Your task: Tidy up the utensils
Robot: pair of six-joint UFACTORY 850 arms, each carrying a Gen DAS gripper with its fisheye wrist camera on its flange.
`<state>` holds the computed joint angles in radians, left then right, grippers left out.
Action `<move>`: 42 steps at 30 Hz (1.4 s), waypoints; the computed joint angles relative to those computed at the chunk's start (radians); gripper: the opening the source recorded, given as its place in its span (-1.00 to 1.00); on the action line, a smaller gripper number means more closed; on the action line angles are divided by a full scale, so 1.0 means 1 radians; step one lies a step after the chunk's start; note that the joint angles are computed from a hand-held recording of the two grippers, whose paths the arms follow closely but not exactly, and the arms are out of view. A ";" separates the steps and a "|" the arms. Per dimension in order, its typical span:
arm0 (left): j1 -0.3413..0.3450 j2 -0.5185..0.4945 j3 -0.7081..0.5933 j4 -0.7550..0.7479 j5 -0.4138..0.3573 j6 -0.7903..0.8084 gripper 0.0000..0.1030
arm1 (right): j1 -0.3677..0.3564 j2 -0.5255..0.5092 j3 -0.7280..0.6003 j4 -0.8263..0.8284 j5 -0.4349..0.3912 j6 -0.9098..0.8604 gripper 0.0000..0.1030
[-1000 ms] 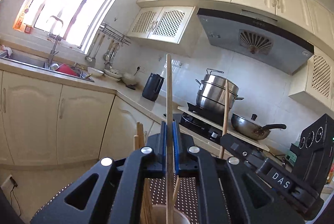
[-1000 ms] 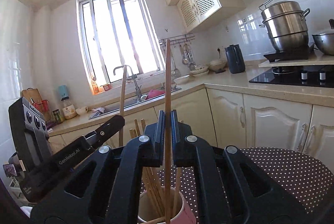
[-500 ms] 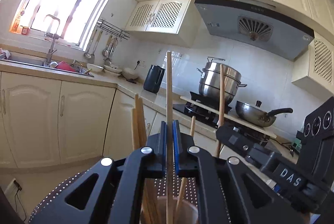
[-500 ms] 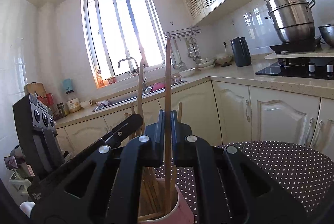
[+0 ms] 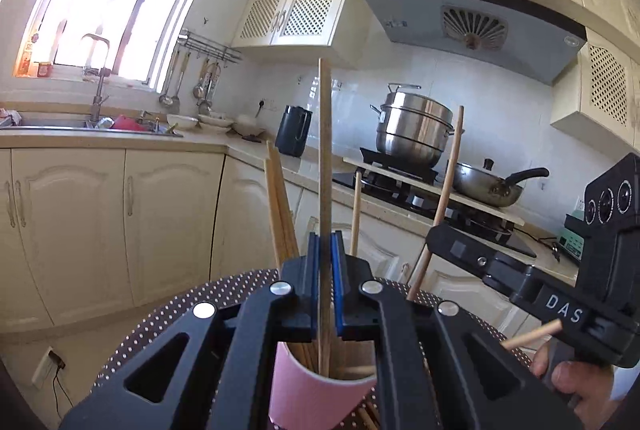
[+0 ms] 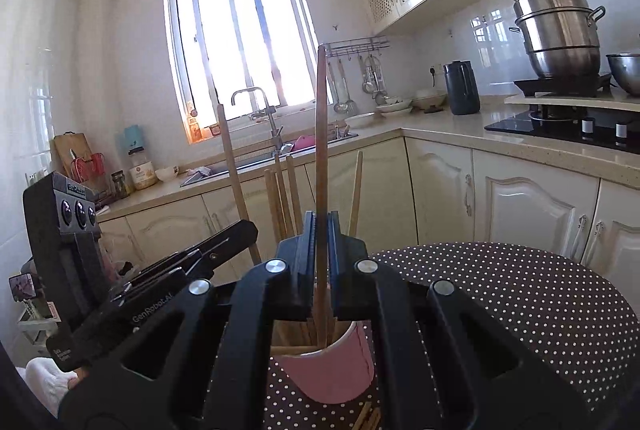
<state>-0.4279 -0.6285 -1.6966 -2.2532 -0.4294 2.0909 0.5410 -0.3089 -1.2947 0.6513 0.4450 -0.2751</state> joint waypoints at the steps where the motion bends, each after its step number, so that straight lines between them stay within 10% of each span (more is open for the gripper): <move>1: 0.003 0.003 0.007 0.026 -0.006 -0.027 -0.88 | 0.003 0.000 0.002 0.014 -0.005 -0.013 -0.88; 10: 0.011 0.022 0.031 0.163 0.017 -0.159 -0.85 | 0.019 -0.015 -0.001 0.166 -0.059 -0.131 -0.87; 13: 0.011 0.032 0.036 0.194 0.040 -0.191 -0.42 | 0.025 -0.013 0.000 0.219 -0.061 -0.171 -0.87; 37: 0.015 0.224 0.251 0.430 0.106 -0.374 0.02 | 0.108 0.132 0.115 0.629 0.022 -0.506 -0.52; 42: -0.003 0.253 0.282 0.604 0.151 -0.511 0.05 | 0.133 0.166 0.157 0.722 0.048 -0.551 -0.11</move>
<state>-0.4308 -0.3753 -1.4148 -1.6487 -0.2786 1.5796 0.6741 -0.1429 -1.1378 1.3736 0.4932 -0.8258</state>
